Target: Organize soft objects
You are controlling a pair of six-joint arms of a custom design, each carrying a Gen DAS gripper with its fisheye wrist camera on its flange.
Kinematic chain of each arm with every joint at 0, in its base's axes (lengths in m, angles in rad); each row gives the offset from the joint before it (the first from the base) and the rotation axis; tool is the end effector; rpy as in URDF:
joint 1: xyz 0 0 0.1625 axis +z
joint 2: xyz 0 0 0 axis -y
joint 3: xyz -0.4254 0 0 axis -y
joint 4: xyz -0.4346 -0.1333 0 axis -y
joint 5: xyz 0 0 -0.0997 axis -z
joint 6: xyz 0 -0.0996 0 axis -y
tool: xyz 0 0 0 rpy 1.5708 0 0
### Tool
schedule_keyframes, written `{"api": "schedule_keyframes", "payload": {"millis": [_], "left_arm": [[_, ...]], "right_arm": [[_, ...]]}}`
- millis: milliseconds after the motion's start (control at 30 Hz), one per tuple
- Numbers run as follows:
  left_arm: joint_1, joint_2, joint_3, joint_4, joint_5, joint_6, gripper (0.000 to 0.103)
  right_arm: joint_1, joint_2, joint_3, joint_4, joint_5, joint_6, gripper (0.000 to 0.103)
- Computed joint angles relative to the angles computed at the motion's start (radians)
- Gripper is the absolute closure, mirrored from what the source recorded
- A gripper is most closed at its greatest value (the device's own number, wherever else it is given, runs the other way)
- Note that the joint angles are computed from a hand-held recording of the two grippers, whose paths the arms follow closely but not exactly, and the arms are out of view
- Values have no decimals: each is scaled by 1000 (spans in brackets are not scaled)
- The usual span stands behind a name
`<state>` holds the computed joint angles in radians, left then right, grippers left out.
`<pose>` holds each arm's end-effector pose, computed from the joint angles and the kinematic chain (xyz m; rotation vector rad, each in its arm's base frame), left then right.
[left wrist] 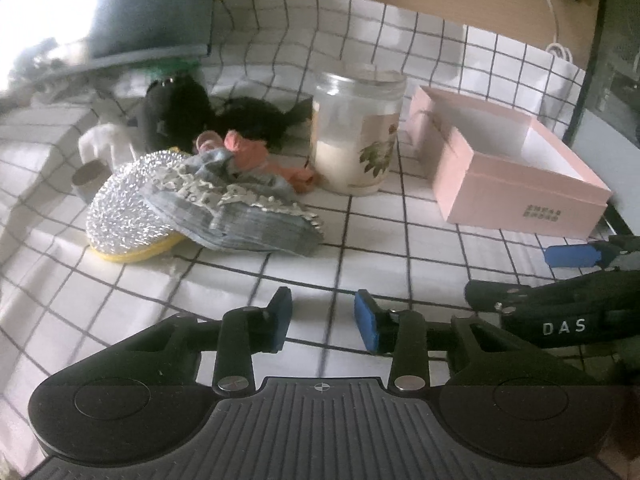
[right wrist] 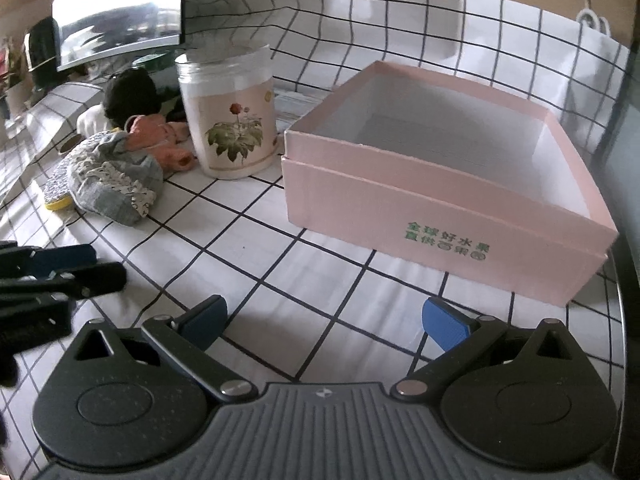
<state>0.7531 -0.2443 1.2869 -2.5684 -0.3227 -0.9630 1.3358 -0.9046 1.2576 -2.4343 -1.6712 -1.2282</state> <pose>-0.3768 -0.6654 -0.1460 -0.1168 2.0670 -1.1293 -0.0678 -0.8127 0.3089 1.2528 -2.3861 0.4328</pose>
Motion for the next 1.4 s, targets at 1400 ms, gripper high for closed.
{"api": "schedule_keyframes", "payload": {"millis": [1400], "left_arm": [[170, -456, 505, -465, -110, 398, 92]], "right_arm": [[264, -2, 257, -285, -38, 56, 26]]}}
